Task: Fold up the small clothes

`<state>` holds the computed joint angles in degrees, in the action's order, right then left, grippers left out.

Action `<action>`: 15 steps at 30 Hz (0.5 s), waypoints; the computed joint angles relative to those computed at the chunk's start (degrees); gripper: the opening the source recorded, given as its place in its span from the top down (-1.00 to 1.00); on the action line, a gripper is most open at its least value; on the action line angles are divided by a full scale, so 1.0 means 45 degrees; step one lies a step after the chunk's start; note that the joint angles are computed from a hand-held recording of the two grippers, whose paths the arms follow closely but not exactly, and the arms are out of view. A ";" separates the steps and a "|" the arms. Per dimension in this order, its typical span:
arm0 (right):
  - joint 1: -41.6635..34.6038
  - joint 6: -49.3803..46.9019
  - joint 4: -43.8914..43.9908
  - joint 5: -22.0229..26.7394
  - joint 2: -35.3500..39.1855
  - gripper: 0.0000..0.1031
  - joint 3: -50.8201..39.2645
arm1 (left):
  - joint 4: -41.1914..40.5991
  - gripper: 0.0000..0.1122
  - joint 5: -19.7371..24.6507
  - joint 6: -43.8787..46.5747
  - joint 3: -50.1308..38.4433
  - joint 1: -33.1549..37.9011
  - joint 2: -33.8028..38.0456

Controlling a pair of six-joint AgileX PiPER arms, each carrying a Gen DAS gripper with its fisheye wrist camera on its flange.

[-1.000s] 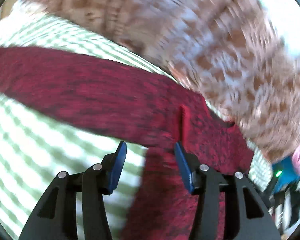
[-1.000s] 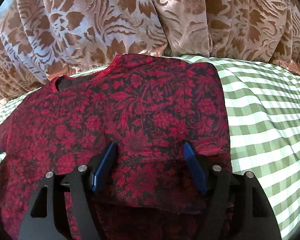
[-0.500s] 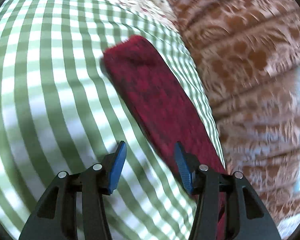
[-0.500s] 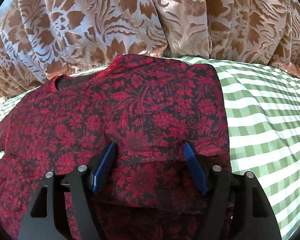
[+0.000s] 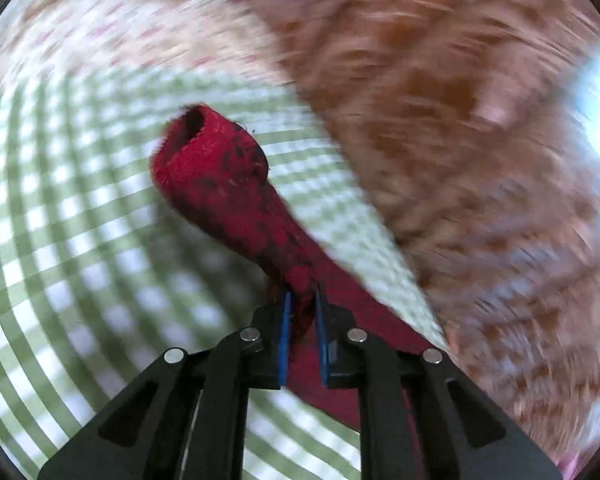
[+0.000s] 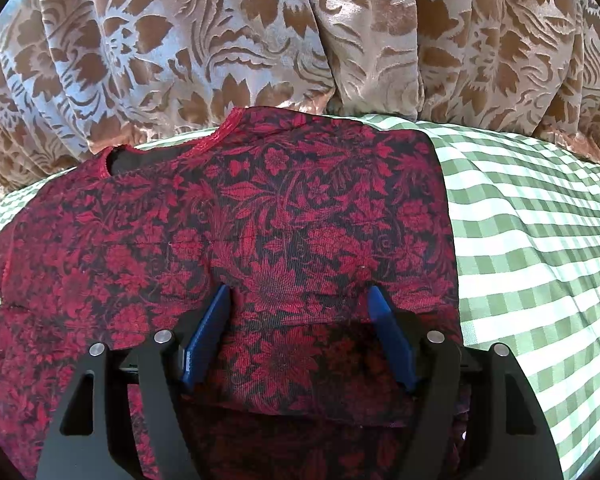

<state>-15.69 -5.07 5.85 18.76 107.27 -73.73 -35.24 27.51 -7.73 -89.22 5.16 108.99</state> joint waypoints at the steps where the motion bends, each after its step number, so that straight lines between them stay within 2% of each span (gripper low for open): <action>1: 0.0000 0.0012 -0.0025 0.0011 0.0004 -0.37 -0.0015 | -0.0438 0.82 -0.0091 0.0711 0.0145 -0.0292 -0.0353; 4: 0.0014 0.0063 -0.0098 0.0011 -0.0018 -0.37 -0.0006 | -0.0757 0.82 -0.0428 0.1966 0.0125 -0.1825 -0.1121; 8: 0.0017 0.0017 -0.0035 0.0000 -0.0014 -0.37 0.0000 | 0.1080 0.82 -0.0325 0.1541 -0.1034 -0.4527 -0.0773; 10: -0.0072 -0.0491 0.0490 0.0034 0.0003 -0.37 -0.0037 | 0.2515 0.82 0.0257 0.0597 -0.2095 -0.5899 0.0094; 15: -0.0266 -0.1533 0.1630 0.0049 -0.0018 -0.39 0.0004 | 0.5620 0.80 0.2728 -0.1890 -0.5735 -0.8088 0.3242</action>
